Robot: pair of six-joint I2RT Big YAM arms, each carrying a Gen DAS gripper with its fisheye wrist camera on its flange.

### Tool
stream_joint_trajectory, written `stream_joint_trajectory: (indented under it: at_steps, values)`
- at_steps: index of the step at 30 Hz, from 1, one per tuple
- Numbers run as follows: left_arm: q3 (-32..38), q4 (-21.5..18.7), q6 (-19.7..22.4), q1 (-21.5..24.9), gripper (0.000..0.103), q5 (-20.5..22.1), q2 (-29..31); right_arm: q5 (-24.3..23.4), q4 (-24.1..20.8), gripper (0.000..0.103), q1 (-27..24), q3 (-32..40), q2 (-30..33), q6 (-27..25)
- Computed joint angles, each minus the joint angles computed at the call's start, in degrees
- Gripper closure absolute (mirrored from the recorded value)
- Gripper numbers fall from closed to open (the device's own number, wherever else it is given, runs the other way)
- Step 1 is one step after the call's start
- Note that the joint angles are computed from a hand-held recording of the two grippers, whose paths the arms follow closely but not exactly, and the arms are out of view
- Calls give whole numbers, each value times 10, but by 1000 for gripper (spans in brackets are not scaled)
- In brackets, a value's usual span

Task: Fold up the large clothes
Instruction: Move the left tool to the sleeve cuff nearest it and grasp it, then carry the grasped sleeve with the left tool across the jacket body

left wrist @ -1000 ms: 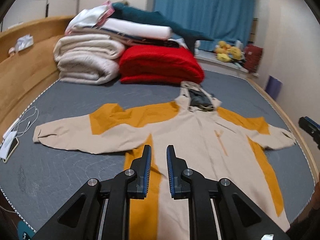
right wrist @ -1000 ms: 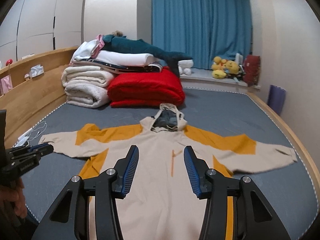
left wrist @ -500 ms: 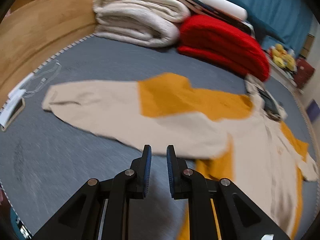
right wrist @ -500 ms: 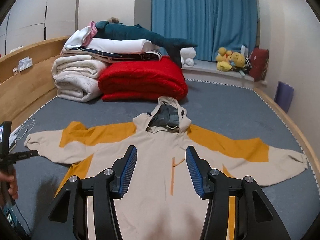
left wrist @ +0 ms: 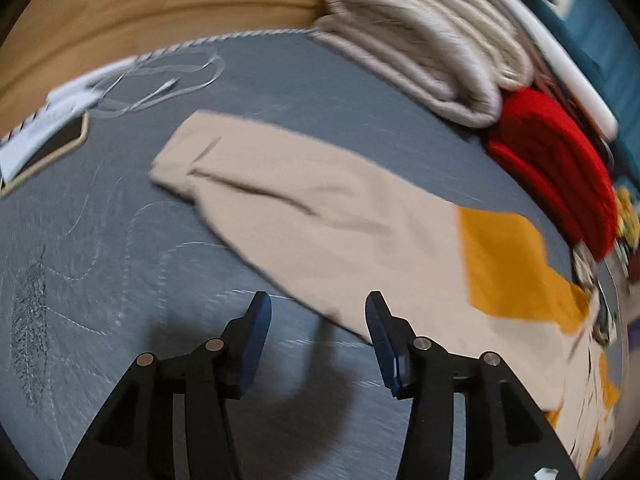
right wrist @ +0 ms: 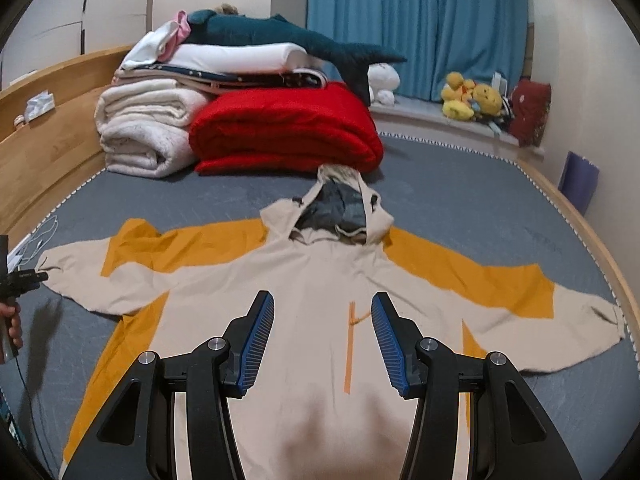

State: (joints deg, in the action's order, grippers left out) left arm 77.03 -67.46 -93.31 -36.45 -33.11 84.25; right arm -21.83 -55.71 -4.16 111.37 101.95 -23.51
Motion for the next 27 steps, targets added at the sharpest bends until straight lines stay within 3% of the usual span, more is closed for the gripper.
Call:
stream_joint_trajectory:
  at_steps: [3, 8, 9, 10, 12, 13, 14, 16, 19, 21, 23, 27]
  values:
    - [-49, 32, -24, 18, 57, 3, -29, 5, 3, 51, 1, -3, 4, -2]
    - [-120, 124, -67, 49, 57, 11, -65, 14, 3, 52, 4, -10, 8, -2]
    - [-120, 126, -68, 51, 57, 10, -63, 12, 0, 59, 4, -9, 10, -4]
    - [-113, 122, -64, 53, 57, 3, -56, 12, -4, 72, 4, -9, 12, -8]
    - [-99, 111, -51, 60, 60, 3, -44, 17, -13, 79, 5, -5, 18, -15]
    - [-93, 105, -52, 60, 63, 0, -39, 17, -16, 80, 6, -4, 19, -15]
    - [-91, 108, -53, 62, 83, 0, -38, 15, -21, 80, 5, -1, 23, -13]
    - [-86, 109, -58, 62, 99, 5, -35, 12, -27, 80, 4, 5, 28, -10]
    - [-34, 48, -68, 50, 102, -24, -18, 7, -48, 79, 3, 19, 36, -14]
    - [15, 3, -73, 38, 102, -51, -7, 6, -89, 79, 6, 44, 50, -31]
    - [91, -60, -85, 15, 103, -86, 14, -1, -125, 79, 6, 62, 61, -49]
    - [262, -174, -100, -38, 103, -133, 83, -10, -143, 78, 5, 69, 59, -54]
